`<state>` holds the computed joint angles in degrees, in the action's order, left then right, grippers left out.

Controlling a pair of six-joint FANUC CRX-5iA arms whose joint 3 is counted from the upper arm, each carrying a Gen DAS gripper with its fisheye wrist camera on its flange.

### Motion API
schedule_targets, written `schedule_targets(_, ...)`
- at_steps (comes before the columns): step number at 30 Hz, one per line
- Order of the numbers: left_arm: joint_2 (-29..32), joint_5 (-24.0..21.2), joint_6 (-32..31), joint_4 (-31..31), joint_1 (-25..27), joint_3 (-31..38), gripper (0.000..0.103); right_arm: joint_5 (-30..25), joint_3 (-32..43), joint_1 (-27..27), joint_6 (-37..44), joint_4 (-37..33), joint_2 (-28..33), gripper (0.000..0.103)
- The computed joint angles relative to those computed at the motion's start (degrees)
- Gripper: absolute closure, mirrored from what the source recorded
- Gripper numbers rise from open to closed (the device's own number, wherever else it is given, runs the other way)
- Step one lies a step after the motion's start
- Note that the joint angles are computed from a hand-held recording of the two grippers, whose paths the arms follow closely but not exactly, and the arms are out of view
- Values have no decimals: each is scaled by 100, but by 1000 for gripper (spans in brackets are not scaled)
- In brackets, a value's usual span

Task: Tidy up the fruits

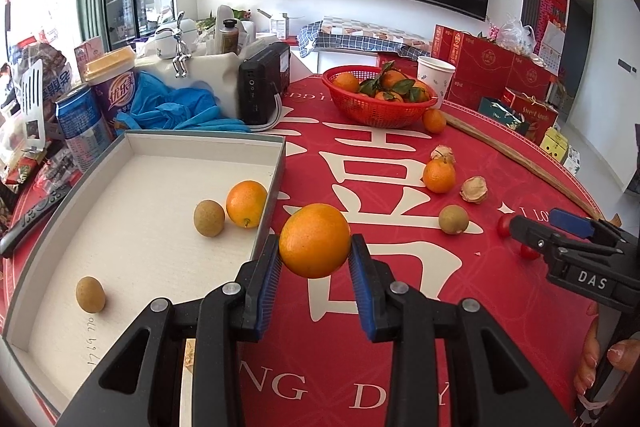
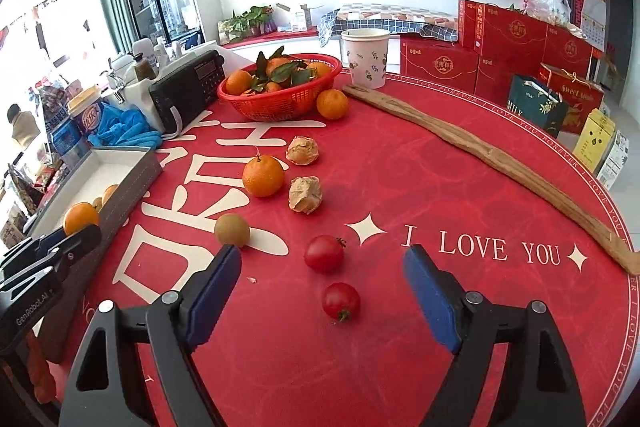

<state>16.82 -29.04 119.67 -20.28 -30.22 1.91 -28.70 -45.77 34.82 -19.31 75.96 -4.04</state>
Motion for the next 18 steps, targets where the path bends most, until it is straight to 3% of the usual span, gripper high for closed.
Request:
schedule_targets(4, 5, 2, -7, 14, 0, -4, 66, 250, 200, 36, 648, -850, 140, 19)
schedule_targets(9, 35, 4, 5, 36, 14, 6, 66, -85, 153, 342, 933, -804, 153, 19)
schedule_targets(12, 76, -37, -14, 47, 0, 44, 66, 77, 173, 361, 1292, -1178, 150, 20)
schedule_targets(13, 90, -42, -18, 36, -11, 58, 66, 136, 153, 339, 1296, -1208, 125, 27)
schedule_targets(17, 115, -53, -77, 95, -20, 71, 66, 236, 159, 283, 1396, -1432, 110, 32)
schedule_targets(18, 118, -52, -96, 108, -23, 69, 66, 178, 178, 299, 1385, -1433, 128, 43)
